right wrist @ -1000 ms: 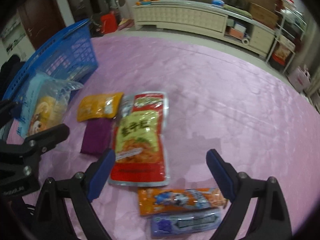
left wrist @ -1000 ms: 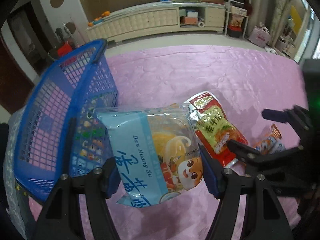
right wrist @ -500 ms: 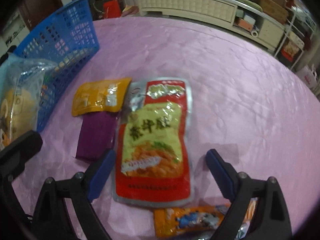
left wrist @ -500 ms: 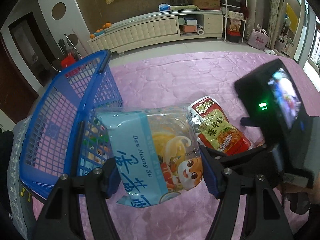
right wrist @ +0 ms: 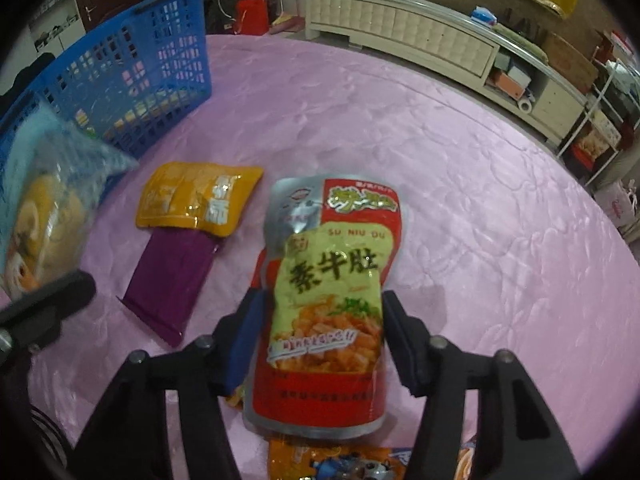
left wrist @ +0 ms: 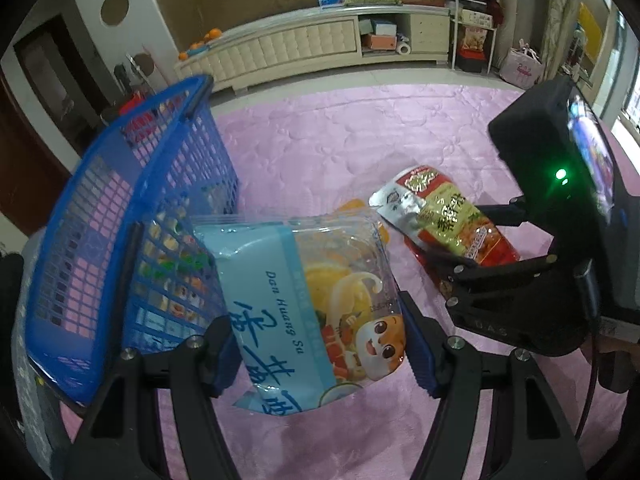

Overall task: Organize snacks
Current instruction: 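Grasp the red-green spicy snack pouch with the right gripper while the left gripper holds the cake pack, then carry both packs over the blue basket and open both grippers to drop them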

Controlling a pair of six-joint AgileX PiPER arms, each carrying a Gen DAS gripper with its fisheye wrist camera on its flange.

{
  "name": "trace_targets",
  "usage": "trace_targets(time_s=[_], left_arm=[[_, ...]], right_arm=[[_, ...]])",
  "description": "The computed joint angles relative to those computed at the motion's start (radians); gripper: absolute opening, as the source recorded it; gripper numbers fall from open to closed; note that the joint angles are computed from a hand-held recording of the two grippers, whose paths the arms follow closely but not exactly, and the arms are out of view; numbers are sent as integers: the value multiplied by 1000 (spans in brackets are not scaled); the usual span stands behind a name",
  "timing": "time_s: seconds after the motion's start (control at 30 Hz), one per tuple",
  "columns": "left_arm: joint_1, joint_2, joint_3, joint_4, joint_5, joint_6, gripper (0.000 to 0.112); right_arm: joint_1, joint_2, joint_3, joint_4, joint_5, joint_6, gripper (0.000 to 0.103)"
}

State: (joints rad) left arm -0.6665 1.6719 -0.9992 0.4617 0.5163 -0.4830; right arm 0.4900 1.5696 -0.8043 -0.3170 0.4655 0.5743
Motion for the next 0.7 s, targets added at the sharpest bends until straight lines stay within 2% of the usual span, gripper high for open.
trace_targets(time_s=[0.03,0.13,0.23,0.37,0.5,0.57,0.7], left_arm=[[11,17,-17,-27,4,14,66],[40,46,-61,-116,24,82,66],[49,31,-55,-135,9,116,66],[63,-17,-23,-215,-14,209,66],[70,-93,28,-305,-50,310,66],[74,-128,45,-333,-53,350,66],[111,-201,66,-437,-25,467,66]], right_arm=[[-5,6,-5,6,-4,-18,61],[-19,-15,13,-17,-30,20,46],[-57,-69,36,92,-25,-77,43],[-39,-170,71,75,20,-47,43],[63,-296,81,-76,124,182,42],[107,-347,65,-100,183,233,40],[281,-391,-19,-214,377,405,39]])
